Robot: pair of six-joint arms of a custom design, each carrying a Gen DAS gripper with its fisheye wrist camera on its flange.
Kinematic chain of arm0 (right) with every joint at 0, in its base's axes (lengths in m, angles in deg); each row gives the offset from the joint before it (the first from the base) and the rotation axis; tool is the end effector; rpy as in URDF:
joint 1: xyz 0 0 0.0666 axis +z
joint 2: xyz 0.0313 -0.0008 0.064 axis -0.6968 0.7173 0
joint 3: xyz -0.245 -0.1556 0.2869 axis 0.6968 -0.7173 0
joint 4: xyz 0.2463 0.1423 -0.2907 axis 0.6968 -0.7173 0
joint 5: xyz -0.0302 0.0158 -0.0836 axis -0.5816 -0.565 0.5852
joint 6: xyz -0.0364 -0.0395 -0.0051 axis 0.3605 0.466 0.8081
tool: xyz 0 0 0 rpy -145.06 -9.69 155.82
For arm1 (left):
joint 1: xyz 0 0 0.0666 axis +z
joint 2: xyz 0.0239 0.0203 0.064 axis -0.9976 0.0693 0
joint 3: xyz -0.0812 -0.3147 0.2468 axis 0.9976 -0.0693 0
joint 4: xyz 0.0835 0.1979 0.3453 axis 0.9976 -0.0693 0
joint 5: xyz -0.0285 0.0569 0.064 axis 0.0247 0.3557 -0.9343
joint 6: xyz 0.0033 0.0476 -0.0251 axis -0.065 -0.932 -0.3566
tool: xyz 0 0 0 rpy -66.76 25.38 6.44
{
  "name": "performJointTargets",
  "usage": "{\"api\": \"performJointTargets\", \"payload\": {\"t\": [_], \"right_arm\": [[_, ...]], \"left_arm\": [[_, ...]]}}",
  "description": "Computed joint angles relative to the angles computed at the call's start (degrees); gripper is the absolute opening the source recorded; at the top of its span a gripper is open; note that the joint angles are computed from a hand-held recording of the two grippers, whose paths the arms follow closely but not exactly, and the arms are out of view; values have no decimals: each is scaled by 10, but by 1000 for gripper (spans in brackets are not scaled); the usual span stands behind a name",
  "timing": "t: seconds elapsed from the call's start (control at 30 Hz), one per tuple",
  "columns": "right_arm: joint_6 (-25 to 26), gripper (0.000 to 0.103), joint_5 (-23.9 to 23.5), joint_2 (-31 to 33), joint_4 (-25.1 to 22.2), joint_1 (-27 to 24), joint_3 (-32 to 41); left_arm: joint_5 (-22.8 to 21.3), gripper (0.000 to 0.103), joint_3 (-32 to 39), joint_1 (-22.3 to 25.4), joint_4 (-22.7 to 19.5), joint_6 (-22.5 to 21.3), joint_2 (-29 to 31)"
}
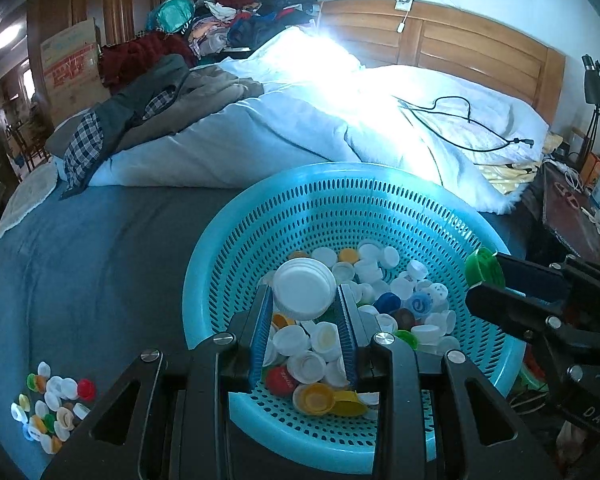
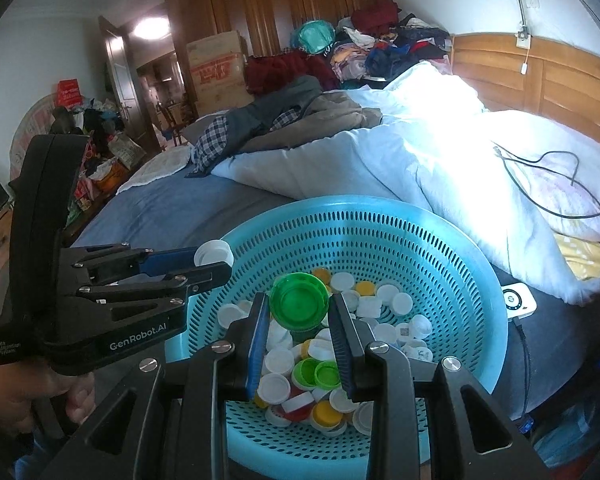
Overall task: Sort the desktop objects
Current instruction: 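Carry the white and green caps over the blue basket and open both grippers, then move both grippers back over the bed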
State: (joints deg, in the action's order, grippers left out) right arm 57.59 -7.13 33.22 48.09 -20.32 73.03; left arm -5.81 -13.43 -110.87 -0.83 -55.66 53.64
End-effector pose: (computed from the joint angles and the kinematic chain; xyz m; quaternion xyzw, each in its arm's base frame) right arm 0.3890 0.1731 0.4120 -0.1232 0.8899 0.1428 0.4154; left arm 0.4577 -0.2084 0.4014 0.1255 0.9209 -0.0552 0.3648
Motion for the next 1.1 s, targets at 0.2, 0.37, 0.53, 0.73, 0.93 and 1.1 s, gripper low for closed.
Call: {"api": "performJointTargets", "payload": {"t": [0.2, 0.37, 0.53, 0.73, 0.93, 1.1], "right_arm": [[7, 76, 23, -7, 5, 14, -1], [7, 81, 29, -13, 26, 44, -1], [25, 92, 23, 10, 43, 108, 12], [68, 103, 3, 102, 40, 202, 49], [51, 103, -16, 264, -14, 227, 143], [-6, 103, 14, 346, -16, 221, 203]], "left_arm": [[-2, 80, -36, 23, 17, 2, -37], [-20, 81, -115, 86, 41, 1, -117], [-36, 85, -209, 221, 34, 10, -200], [-14, 85, -303, 446, 22, -16, -230], [20, 85, -320, 582, 53, -22, -185], [-13, 91, -310, 615, 90, -42, -124]]}}
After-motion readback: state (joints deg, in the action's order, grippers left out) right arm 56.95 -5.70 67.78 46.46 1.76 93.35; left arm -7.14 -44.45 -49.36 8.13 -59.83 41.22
